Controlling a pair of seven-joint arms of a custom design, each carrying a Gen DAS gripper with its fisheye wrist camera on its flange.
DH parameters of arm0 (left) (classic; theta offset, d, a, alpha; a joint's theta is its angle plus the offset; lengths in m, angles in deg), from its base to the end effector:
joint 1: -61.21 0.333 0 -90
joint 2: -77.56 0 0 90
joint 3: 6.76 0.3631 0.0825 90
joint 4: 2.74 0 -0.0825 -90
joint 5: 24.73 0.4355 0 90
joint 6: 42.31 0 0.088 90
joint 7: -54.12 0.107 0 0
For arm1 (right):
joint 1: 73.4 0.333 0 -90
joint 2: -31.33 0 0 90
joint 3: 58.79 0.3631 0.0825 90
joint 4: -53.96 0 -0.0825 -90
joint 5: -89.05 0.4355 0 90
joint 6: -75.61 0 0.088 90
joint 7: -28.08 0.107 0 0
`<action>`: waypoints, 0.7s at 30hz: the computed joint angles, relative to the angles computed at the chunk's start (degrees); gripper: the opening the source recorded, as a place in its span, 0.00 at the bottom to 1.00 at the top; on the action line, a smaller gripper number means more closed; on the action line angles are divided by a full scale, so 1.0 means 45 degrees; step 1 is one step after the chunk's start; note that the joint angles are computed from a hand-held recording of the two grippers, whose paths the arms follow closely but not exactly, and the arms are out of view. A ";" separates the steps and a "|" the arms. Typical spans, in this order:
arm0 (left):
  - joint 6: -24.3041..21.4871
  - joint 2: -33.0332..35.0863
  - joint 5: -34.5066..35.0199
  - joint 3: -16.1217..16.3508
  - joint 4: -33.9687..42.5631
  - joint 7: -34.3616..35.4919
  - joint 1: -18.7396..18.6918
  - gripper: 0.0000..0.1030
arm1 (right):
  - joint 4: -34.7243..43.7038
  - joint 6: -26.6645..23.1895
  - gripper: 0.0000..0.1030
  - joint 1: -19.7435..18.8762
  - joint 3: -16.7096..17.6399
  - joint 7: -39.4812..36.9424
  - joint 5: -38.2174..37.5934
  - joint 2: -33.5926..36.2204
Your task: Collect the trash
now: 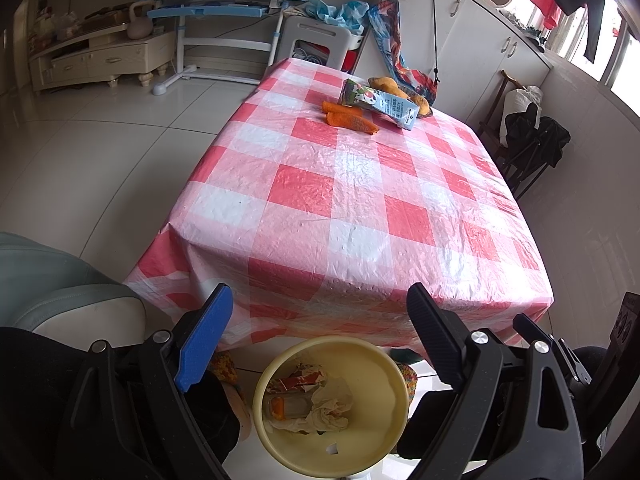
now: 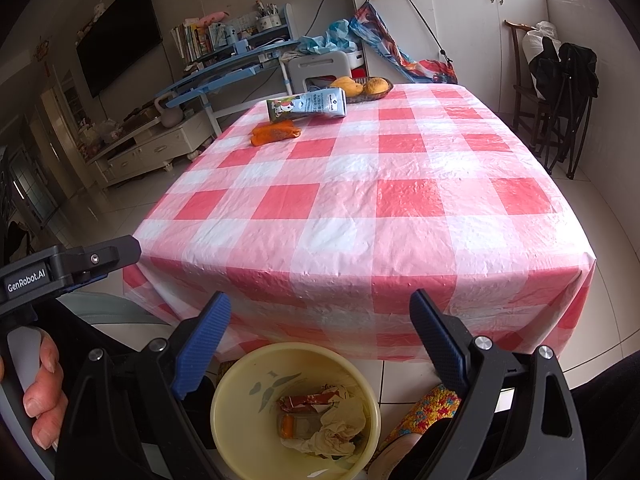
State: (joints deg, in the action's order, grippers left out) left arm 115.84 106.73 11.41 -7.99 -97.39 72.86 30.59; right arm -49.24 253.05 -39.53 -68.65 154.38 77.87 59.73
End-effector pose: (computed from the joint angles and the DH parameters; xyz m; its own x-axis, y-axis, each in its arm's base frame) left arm 0.6555 -0.4331 0.3909 0.0882 -0.9657 0.2443 -0.7757 -0.2205 -0.5914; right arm 0.6816 0.3422 0.3764 0.1234 -0.9661 -0.2266 -0.7216 0.0694 -0.6889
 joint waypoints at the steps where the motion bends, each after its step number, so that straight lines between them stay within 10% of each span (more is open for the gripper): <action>1: -0.0004 0.0025 -0.0010 0.0000 0.0033 -0.0009 -0.0007 0.83 | 0.0005 -0.0006 0.85 0.0000 0.0006 -0.0015 -0.0003 0.0008; 13: 0.0124 -0.0044 -0.0007 0.0055 -0.0040 -0.0069 -0.0018 0.83 | 0.0093 -0.0103 0.85 -0.0055 0.0099 -0.0142 -0.0024 0.0057; 21: 0.0669 -0.0686 0.1138 0.0927 -0.0549 -0.2804 -0.0361 0.83 | 0.0605 0.0081 0.85 -0.0729 0.0983 -0.0890 0.0283 0.0209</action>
